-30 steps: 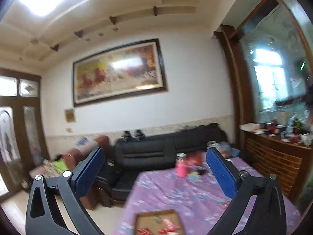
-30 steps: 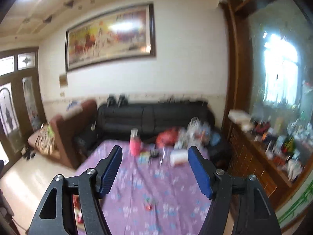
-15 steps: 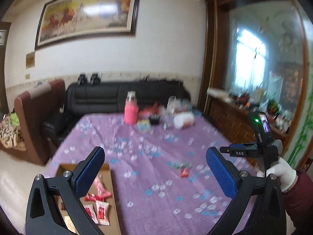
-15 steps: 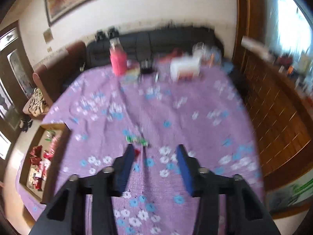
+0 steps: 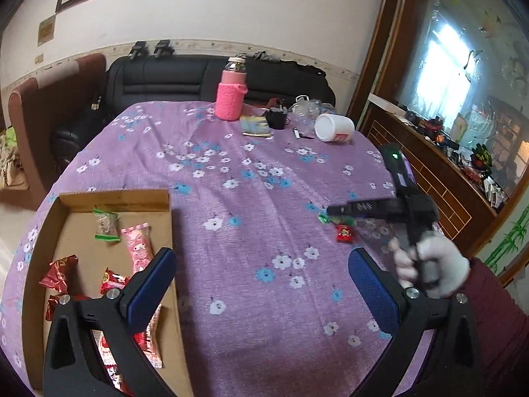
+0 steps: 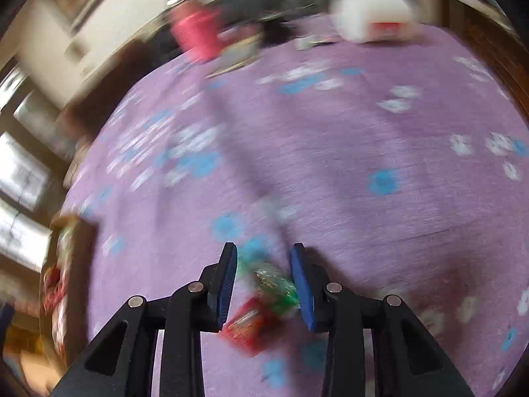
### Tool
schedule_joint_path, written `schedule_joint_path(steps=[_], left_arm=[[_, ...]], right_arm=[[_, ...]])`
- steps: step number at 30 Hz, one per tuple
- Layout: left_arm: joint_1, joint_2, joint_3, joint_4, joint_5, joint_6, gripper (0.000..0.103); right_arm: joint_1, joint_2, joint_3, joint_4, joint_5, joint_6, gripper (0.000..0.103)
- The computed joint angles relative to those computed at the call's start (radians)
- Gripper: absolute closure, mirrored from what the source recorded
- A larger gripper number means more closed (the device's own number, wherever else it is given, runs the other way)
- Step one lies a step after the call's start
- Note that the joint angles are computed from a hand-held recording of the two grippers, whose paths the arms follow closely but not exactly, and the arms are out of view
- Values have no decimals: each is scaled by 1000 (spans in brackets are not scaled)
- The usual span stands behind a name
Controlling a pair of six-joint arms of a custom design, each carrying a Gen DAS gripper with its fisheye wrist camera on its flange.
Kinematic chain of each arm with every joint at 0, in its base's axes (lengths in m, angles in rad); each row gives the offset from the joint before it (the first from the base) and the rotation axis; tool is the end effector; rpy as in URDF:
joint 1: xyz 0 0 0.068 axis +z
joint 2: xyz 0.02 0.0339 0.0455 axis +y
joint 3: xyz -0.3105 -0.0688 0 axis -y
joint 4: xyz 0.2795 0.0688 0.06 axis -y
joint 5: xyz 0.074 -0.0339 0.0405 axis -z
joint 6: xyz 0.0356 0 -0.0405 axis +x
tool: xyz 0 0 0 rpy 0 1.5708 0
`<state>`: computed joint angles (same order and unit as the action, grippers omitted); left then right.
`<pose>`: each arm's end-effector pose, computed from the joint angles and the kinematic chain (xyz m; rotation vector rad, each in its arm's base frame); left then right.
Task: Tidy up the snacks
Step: 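Grasp the green-wrapped candy with the right tool while the left tool grasps the small red wrapper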
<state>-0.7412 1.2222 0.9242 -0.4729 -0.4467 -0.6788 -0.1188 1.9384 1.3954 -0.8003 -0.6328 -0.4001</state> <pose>0.2131 -0.1742 0.3067 -0.1458 2.2560 -0.2325 0.4246 -0.0295 0.2101 -0.4719 2.6227 0.7646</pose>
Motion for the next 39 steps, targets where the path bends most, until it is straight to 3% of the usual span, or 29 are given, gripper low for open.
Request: schedule_joint_path(steps=[4, 11, 19, 29, 32, 37, 39], left_arm=[[1, 8, 2, 2, -6, 15, 0], [-2, 152, 72, 9, 30, 19, 0], [17, 228, 127, 25, 29, -10, 0], [55, 102, -1, 51, 24, -95, 0], [73, 56, -42, 53, 45, -108, 0], [61, 23, -60, 44, 33, -95, 0], [54, 21, -62, 51, 35, -93, 0]], right_arm=[[0, -115, -77, 47, 33, -64, 68], [31, -83, -73, 11, 19, -127, 67], [78, -96, -182, 162, 47, -122, 67], [147, -178, -284, 188, 24, -70, 67], [195, -222, -343, 256, 74, -45, 67], [292, -325, -475, 416, 261, -57, 67], [306, -352, -502, 432, 307, -71, 84]])
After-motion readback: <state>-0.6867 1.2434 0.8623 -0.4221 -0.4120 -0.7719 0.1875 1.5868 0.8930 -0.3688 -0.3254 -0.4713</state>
